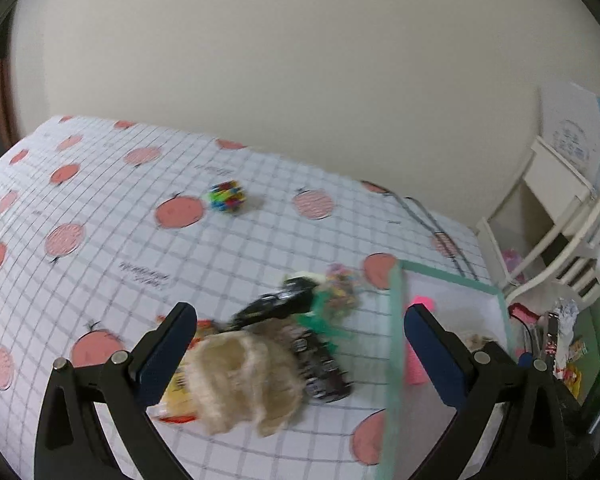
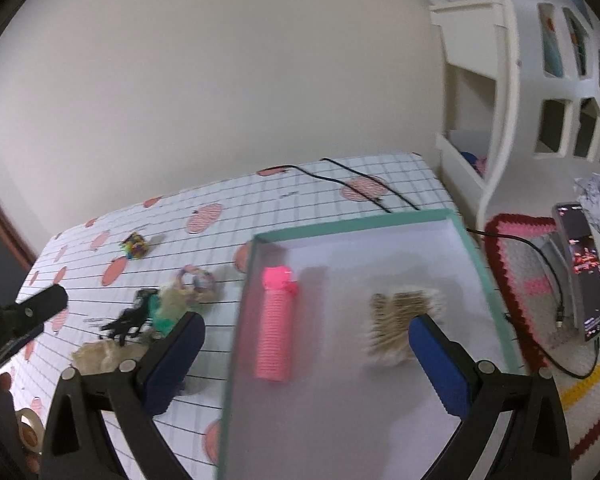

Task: Organize objects
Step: 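Withdraw both tools from the box toward the remaining items on the table, then grasp the cream lace cloth with the right tool while the left tool approaches the snack packet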

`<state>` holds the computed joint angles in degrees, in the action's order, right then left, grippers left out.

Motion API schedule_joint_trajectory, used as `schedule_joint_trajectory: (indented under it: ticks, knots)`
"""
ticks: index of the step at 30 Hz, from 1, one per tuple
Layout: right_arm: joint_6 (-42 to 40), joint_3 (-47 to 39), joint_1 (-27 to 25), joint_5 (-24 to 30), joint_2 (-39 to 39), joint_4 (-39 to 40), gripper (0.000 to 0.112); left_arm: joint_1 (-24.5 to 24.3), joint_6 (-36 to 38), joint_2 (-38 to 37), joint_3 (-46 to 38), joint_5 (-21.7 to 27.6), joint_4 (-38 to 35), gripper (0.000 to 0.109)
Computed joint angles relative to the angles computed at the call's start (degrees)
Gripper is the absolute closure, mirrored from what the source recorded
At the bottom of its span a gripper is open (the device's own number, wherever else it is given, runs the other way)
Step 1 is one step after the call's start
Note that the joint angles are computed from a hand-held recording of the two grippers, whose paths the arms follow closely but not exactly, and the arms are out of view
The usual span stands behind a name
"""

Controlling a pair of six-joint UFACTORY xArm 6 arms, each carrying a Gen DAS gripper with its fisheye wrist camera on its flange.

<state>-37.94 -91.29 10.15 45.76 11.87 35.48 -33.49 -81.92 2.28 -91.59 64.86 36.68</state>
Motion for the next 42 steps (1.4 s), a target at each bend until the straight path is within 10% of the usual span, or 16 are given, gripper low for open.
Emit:
schedule_joint_trajectory:
  ticks: [15, 42]
  knots:
    - [-2.9, 6.2, 6.3, 1.8, -5.9, 3.2, 0.012, 3.6, -4.3, -13.3, 13.3, 7.1, -6.3, 0.006]
    - [-0.2, 10.3, 16.4, 8.1, -5.5, -7.3, 0.026, 9.5, -7.6, -21.0, 26.8, 1.5, -14.4, 0.006]
